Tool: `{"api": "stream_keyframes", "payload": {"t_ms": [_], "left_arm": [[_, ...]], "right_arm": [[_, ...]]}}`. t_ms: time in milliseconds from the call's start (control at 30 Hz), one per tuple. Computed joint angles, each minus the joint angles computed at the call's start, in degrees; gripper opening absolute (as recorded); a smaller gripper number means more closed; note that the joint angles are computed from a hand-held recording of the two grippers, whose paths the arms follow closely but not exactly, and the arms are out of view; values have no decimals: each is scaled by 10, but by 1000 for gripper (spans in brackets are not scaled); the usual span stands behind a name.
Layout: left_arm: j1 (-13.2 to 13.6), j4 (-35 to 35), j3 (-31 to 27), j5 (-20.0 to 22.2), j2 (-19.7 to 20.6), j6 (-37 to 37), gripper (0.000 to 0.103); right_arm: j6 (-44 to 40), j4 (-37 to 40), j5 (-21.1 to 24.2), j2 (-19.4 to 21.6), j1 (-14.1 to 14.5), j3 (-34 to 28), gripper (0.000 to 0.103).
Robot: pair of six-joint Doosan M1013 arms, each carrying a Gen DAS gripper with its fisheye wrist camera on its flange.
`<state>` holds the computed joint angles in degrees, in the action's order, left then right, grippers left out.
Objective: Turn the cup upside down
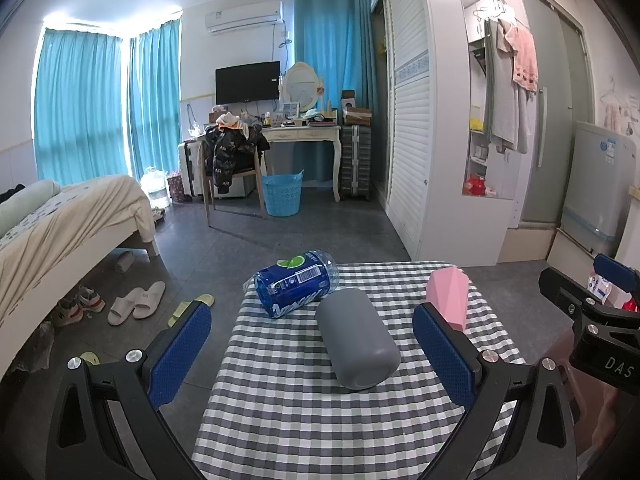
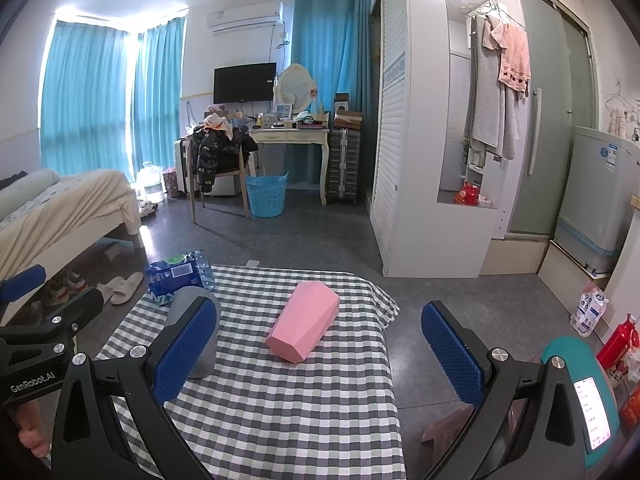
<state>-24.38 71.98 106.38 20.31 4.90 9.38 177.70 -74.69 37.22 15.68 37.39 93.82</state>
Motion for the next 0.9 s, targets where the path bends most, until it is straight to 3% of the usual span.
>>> {"api": "stream_keyframes", "payload": {"t_ms": [900], "left_arm": [[2, -6, 0, -2, 0, 4, 103]], "right_arm": [[-6, 6, 3, 2, 2, -5, 103]]}}
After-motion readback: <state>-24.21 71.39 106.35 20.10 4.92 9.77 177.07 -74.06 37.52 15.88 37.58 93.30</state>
